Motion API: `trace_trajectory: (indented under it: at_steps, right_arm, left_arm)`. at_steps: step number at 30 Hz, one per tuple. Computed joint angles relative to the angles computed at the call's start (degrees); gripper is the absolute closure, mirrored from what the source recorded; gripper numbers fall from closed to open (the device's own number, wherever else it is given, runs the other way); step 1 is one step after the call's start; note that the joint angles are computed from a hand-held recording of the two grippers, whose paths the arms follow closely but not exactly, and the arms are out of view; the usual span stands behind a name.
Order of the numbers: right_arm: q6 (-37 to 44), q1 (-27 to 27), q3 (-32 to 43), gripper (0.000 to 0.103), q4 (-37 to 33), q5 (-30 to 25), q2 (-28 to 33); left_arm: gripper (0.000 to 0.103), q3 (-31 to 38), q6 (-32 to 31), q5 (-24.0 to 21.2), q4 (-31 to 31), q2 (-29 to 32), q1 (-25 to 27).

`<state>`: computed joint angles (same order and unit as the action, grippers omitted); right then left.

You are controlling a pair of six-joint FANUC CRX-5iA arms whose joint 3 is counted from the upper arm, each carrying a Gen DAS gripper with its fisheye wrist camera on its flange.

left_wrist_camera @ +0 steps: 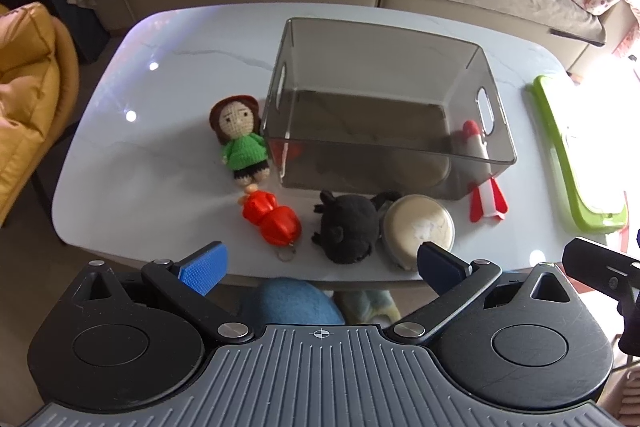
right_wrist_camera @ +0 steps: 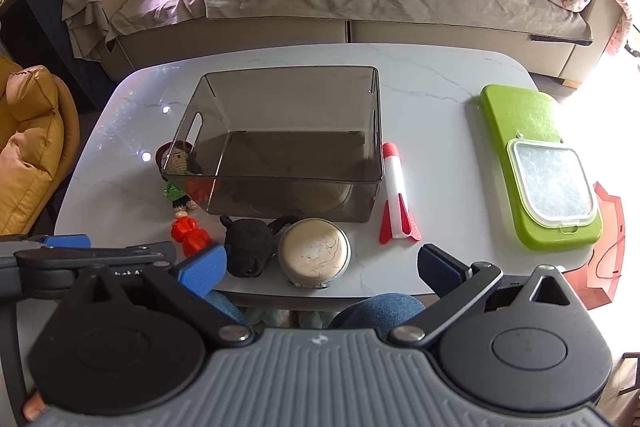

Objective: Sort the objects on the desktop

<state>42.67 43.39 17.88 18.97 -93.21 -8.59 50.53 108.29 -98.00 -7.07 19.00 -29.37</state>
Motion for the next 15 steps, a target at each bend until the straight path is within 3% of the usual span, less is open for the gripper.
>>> trace_trajectory:
  at_steps: [15]
  right_arm:
    - [0.1, -0.3, 0.1, 0.0, -1.1, -0.4, 0.3]
  left_arm:
    - [0.0, -0.5, -0.5, 0.0, 0.8, 0.3, 0.1]
